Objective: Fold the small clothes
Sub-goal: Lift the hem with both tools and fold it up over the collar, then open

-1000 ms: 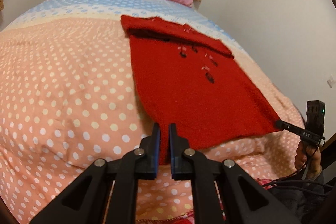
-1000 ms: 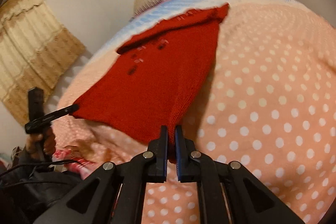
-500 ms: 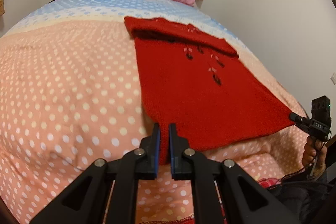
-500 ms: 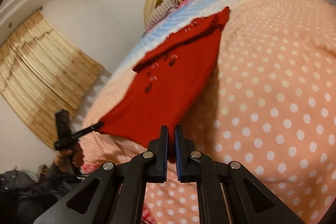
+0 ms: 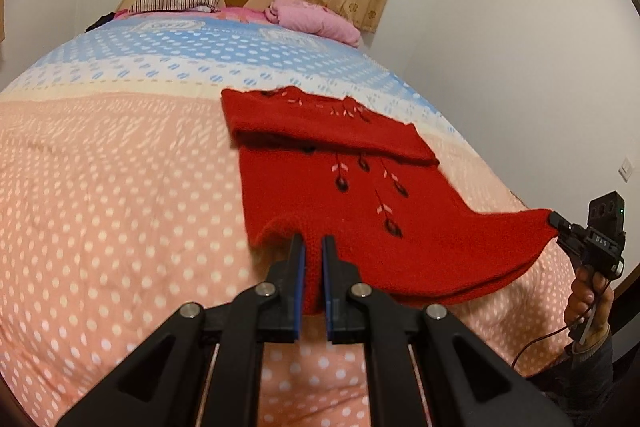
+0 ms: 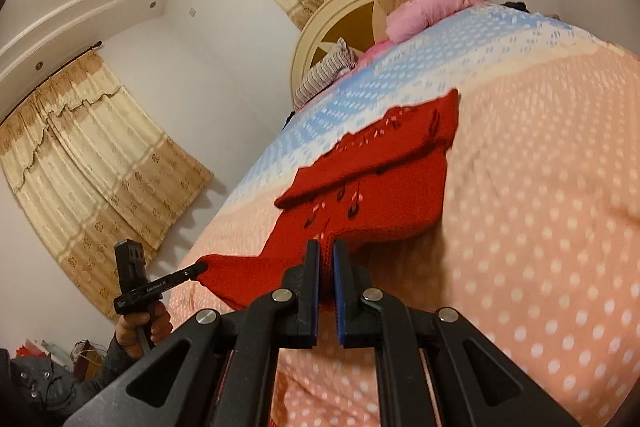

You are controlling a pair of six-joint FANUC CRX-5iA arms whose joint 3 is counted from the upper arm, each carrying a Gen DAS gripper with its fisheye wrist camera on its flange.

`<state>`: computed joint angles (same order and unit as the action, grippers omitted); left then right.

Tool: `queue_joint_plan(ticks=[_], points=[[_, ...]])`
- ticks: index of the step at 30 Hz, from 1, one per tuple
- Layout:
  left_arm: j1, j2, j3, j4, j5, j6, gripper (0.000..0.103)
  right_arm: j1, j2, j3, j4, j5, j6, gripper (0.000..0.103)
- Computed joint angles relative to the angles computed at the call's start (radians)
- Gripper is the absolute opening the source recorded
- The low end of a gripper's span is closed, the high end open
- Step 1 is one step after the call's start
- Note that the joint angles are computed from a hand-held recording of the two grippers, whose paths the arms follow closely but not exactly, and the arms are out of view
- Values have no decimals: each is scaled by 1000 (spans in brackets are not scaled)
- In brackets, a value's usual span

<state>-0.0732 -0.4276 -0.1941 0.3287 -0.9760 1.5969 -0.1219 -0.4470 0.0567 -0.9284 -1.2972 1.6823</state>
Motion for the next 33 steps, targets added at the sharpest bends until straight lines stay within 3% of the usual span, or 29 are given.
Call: queue_joint_plan(ticks=[15, 33], points=[[63, 184, 169, 82, 39, -70, 8, 123, 165, 191, 102, 143, -46, 6], [59, 431, 411, 25, 94, -58, 8, 240, 442, 445, 306, 226, -166, 6]])
